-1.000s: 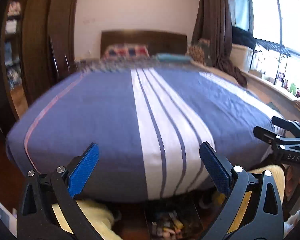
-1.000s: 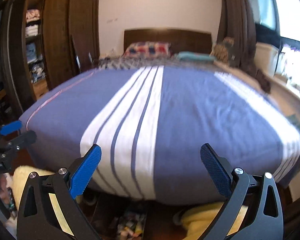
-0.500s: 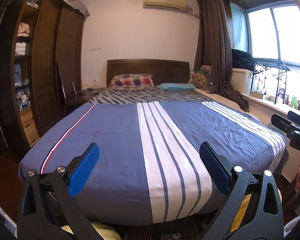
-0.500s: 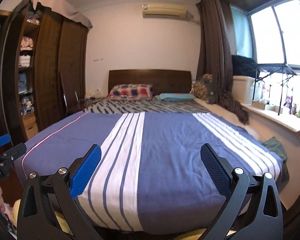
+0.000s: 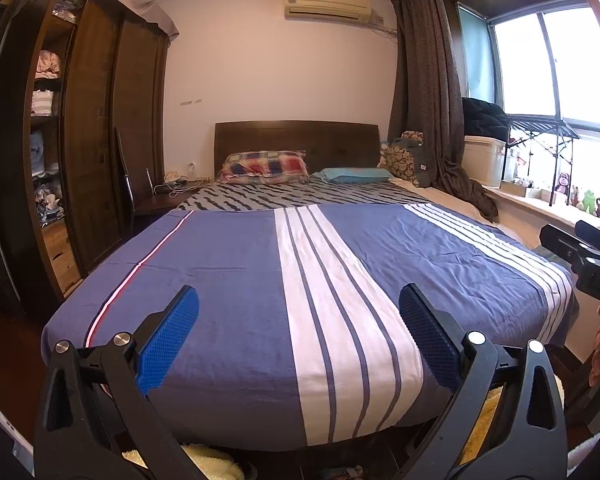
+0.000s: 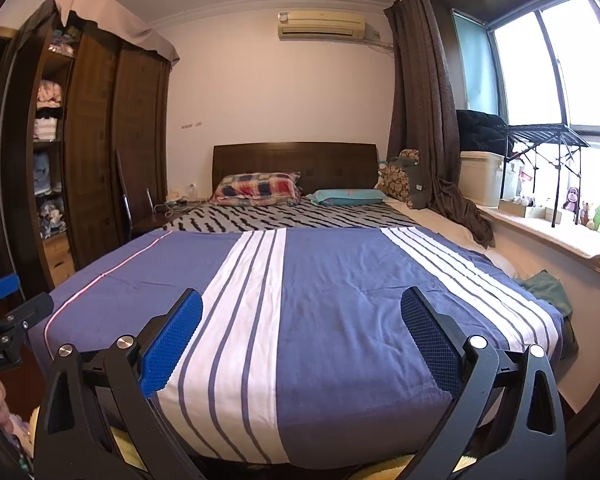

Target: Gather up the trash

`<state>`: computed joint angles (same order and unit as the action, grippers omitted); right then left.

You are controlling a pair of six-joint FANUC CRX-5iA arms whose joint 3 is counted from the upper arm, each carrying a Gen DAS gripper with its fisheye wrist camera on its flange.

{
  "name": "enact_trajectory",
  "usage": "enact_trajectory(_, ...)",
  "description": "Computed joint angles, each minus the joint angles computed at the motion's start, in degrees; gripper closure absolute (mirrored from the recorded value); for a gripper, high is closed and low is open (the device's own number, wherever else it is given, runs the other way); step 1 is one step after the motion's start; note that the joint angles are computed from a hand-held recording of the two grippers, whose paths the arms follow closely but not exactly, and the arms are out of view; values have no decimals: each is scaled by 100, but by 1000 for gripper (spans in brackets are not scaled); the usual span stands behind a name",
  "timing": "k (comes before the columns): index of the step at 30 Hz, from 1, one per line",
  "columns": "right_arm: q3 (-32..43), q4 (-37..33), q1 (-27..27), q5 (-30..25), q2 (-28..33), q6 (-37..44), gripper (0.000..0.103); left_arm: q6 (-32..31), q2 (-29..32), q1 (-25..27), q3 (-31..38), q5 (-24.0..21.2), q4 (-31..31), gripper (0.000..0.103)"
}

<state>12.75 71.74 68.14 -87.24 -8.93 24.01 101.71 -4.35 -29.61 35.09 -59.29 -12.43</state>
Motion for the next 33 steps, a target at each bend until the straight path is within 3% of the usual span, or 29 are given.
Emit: enact_trajectory(33,-10,-165,-52,181,-36,144,3,127,29,-30,208,-127,-208,8)
